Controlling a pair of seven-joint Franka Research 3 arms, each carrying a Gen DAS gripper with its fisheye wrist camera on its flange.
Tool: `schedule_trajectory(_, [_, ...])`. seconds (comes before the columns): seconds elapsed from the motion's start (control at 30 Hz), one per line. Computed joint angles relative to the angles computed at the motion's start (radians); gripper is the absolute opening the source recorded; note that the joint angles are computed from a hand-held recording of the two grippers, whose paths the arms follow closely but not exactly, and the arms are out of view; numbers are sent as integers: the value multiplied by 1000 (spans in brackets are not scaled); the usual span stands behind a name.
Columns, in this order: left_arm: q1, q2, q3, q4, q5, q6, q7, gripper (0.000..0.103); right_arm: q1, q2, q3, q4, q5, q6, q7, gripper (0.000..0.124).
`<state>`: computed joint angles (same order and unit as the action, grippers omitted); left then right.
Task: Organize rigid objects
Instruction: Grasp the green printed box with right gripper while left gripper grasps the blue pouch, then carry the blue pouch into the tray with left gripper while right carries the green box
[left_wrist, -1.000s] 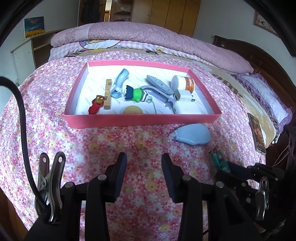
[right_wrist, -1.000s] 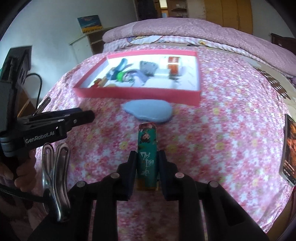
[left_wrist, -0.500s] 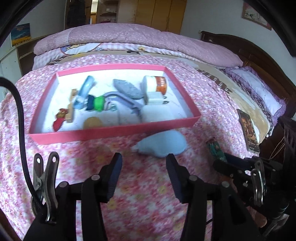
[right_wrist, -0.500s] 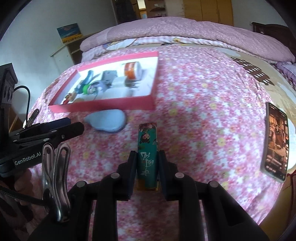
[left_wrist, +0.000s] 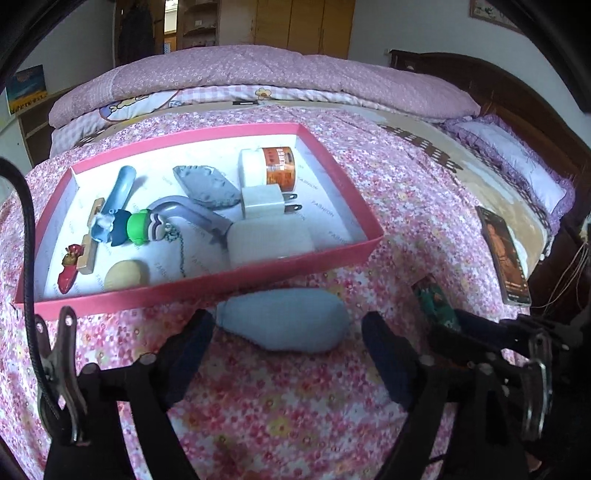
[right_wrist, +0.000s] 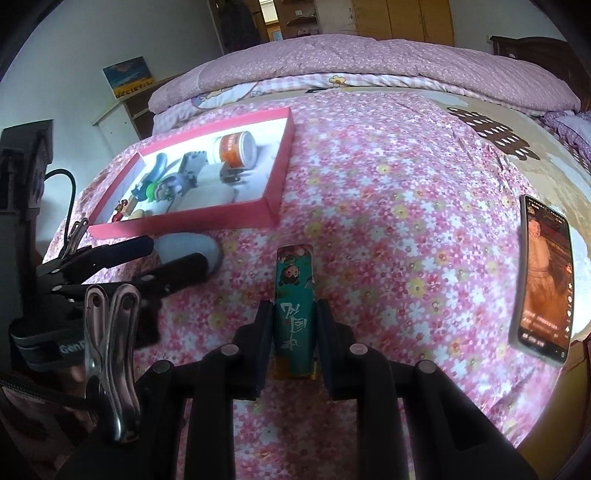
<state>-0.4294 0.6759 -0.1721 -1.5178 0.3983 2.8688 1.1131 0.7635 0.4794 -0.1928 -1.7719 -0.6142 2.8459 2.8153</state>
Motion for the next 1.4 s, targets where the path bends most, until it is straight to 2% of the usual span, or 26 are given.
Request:
schedule_trajectory(0.13, [-18,36,14,50,3,-37,-15,87,-3,0,-3,-6,5,15,1,24])
schedule_trajectory(0.37, [-89,48,102,62,107,-25,-97,87,-4,8,-5,-7,32,33,-18,24])
schedule_trajectory(0.43, [-96,50,111,63,133,-21,-111,87,1,10,-10,-8,37,41,-21,24])
schedule_trajectory(0.6, [-60,39,73,40,131,2,-94,82,13,13,-24,-8,50,48,-30,24])
schedule_trajectory(0.83, [-34,1,59,-23,111,38,-96,82,28,13,-36,-3,58,52,-36,24])
schedule_trajectory(1.4, [-27,-132,112,-157,170,76,-218,82,34,40,-22,76,62,32,-78,24])
